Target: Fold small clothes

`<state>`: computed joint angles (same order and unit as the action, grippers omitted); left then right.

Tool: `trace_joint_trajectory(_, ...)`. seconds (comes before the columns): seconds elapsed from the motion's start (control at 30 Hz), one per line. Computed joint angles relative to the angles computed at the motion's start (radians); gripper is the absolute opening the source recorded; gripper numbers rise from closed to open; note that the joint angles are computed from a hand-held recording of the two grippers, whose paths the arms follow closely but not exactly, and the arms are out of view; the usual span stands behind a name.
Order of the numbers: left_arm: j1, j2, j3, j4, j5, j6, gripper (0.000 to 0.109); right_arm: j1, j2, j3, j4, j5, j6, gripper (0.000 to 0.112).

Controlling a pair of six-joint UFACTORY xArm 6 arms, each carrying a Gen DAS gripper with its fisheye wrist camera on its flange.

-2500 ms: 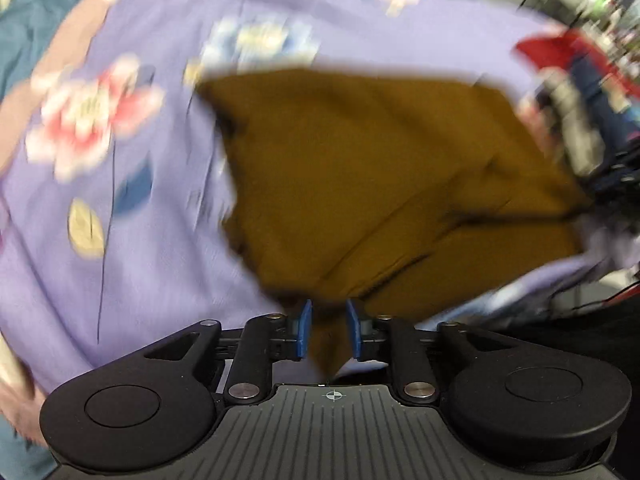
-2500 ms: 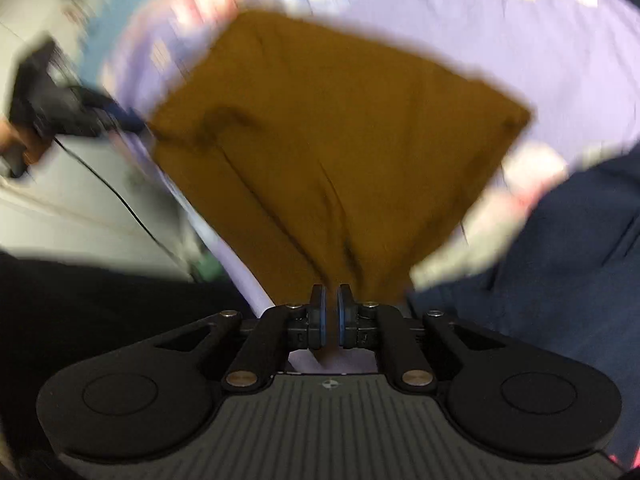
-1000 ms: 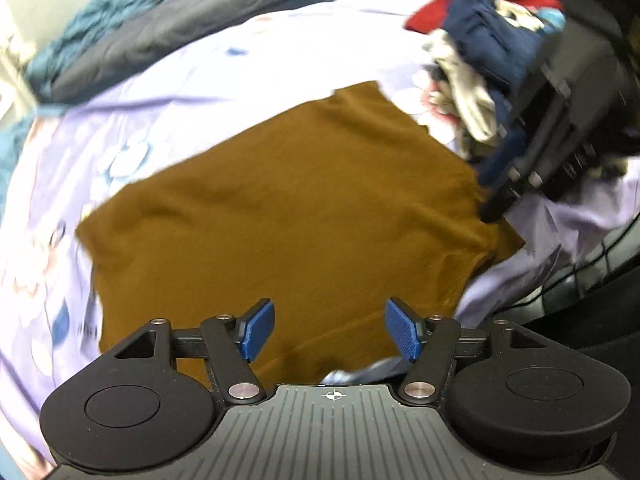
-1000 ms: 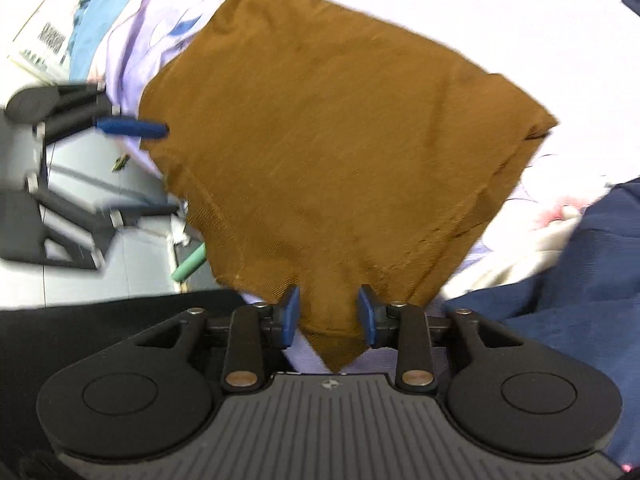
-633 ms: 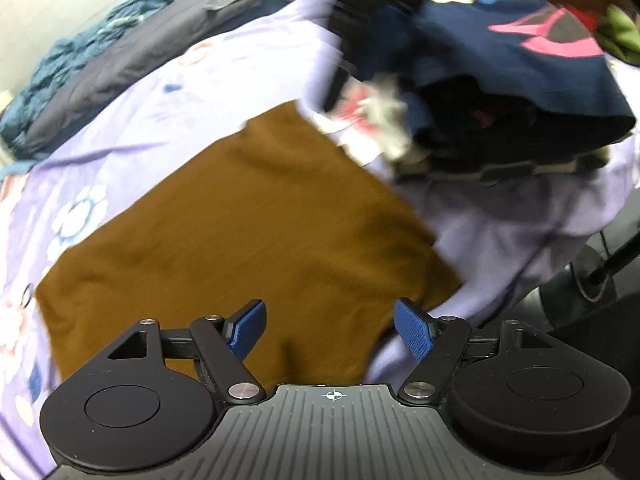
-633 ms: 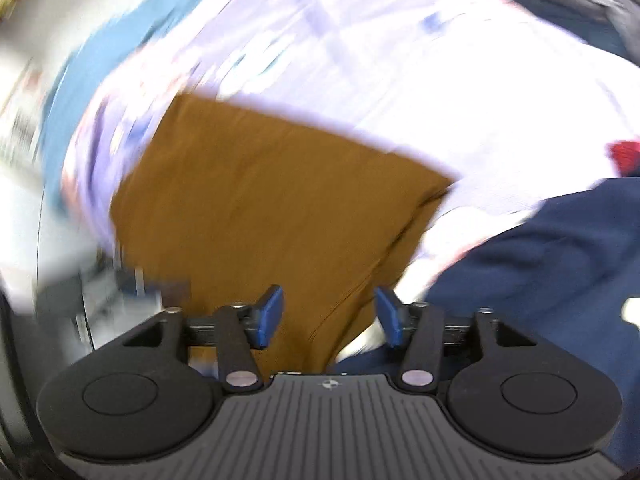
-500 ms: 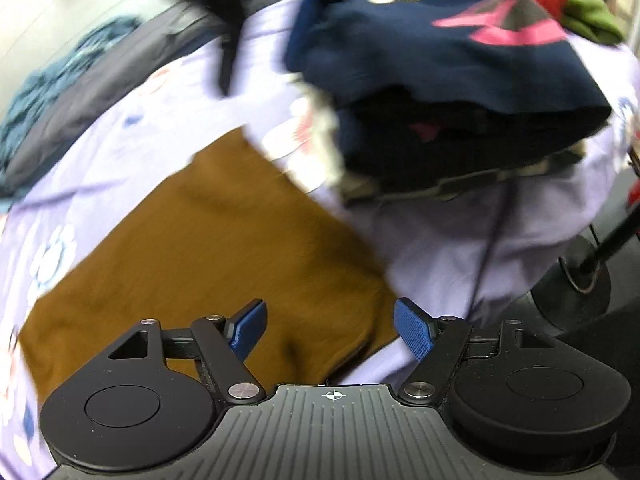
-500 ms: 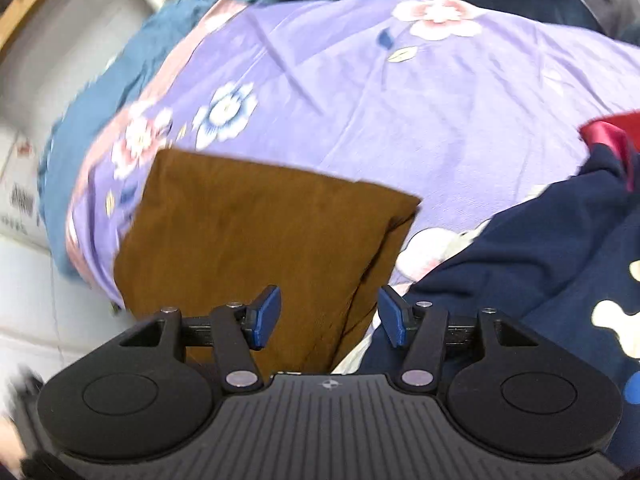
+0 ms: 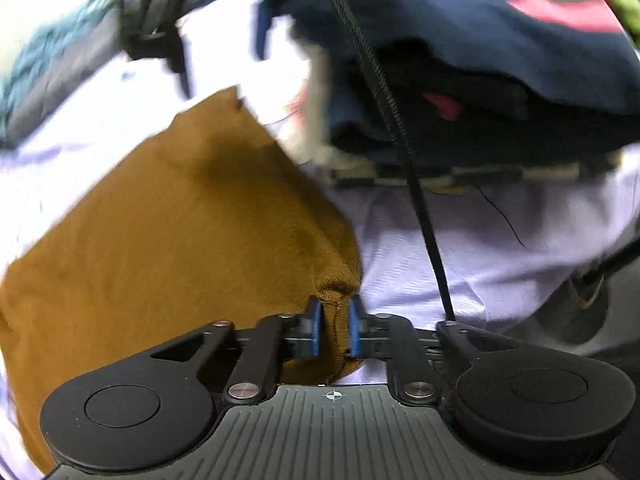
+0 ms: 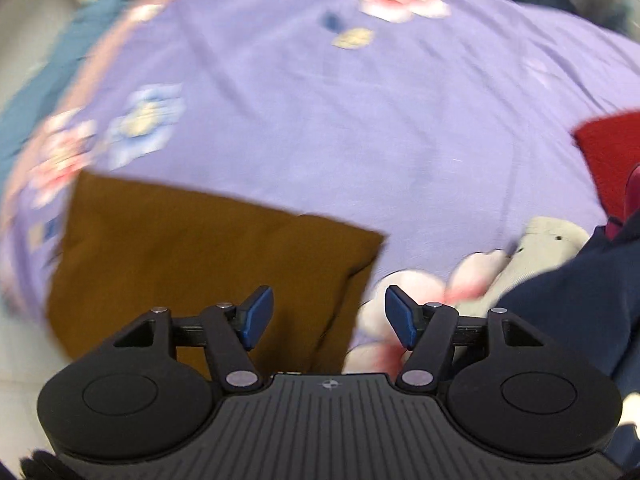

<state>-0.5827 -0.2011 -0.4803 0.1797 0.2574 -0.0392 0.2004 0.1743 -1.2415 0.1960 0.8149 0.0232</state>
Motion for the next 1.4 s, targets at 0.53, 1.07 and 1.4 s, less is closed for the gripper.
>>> trace_joint_trajectory(0.53,0.202,-0.136,0.03,-0.684,0.081,0.431,0.053,-0.001,0.043,-0.017,0.262,-0.009,-0.031,0.008)
trace_joint_trajectory(1.07,0.809,-0.383,0.086,-0.372,0.249,0.271,0.049,0.246,0.497,-0.709,0.601,0.167,-0.013,0.012)
trace_joint_trajectory(1.4,0.903,-0.273,-0.006,-0.365,0.249,0.296,0.103,0.255,0.307,-0.358,0.595,-0.182,-0.147,0.066)
